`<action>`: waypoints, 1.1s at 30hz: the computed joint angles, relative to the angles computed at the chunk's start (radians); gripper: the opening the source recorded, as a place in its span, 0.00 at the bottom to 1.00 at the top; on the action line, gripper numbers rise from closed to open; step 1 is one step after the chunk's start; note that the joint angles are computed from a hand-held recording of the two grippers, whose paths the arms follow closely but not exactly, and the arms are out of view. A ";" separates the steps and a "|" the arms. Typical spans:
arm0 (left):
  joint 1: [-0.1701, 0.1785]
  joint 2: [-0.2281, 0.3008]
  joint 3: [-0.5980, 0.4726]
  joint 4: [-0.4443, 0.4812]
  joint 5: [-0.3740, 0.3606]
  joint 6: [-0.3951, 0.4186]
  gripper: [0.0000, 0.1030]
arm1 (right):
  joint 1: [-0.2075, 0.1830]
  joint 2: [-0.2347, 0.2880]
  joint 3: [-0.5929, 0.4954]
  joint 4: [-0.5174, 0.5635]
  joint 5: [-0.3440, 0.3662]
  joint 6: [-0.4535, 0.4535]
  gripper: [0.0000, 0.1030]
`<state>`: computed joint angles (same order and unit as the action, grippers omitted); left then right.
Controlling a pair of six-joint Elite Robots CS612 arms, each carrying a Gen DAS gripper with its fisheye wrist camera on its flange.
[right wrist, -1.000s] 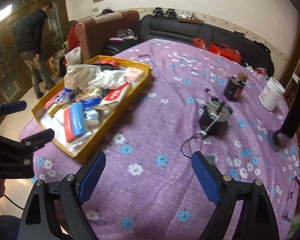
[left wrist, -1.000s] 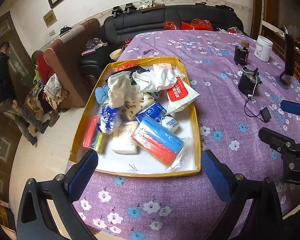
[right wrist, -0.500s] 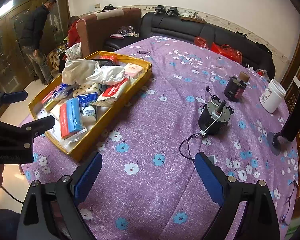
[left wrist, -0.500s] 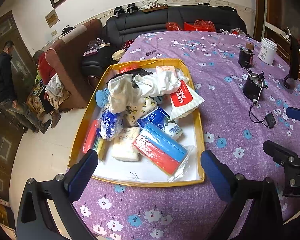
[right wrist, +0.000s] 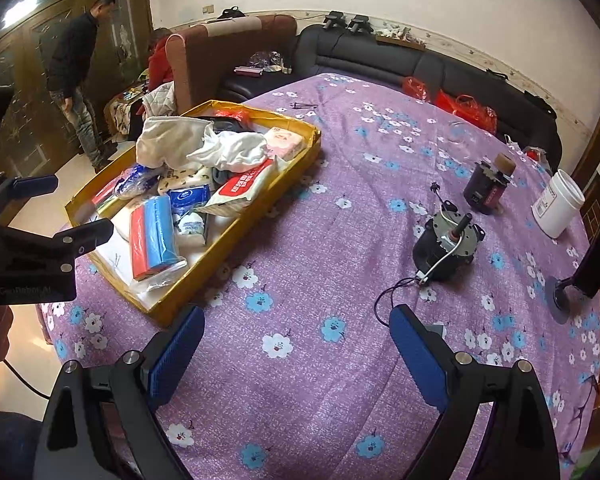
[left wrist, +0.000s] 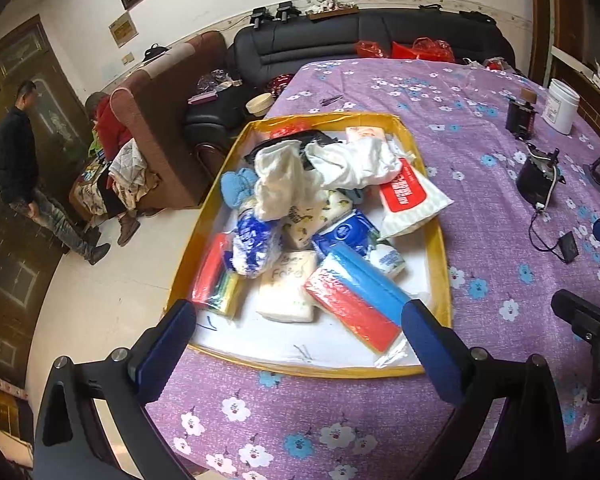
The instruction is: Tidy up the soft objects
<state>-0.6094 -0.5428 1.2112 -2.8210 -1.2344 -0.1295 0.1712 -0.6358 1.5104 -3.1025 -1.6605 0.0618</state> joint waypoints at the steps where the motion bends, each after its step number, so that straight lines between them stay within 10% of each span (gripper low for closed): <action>1: 0.001 0.000 0.000 0.001 0.001 -0.001 1.00 | 0.000 0.001 -0.002 0.000 0.002 0.000 0.93; 33: 0.040 -0.024 0.040 0.032 0.037 -0.048 1.00 | 0.034 0.037 -0.072 0.014 0.066 -0.020 0.93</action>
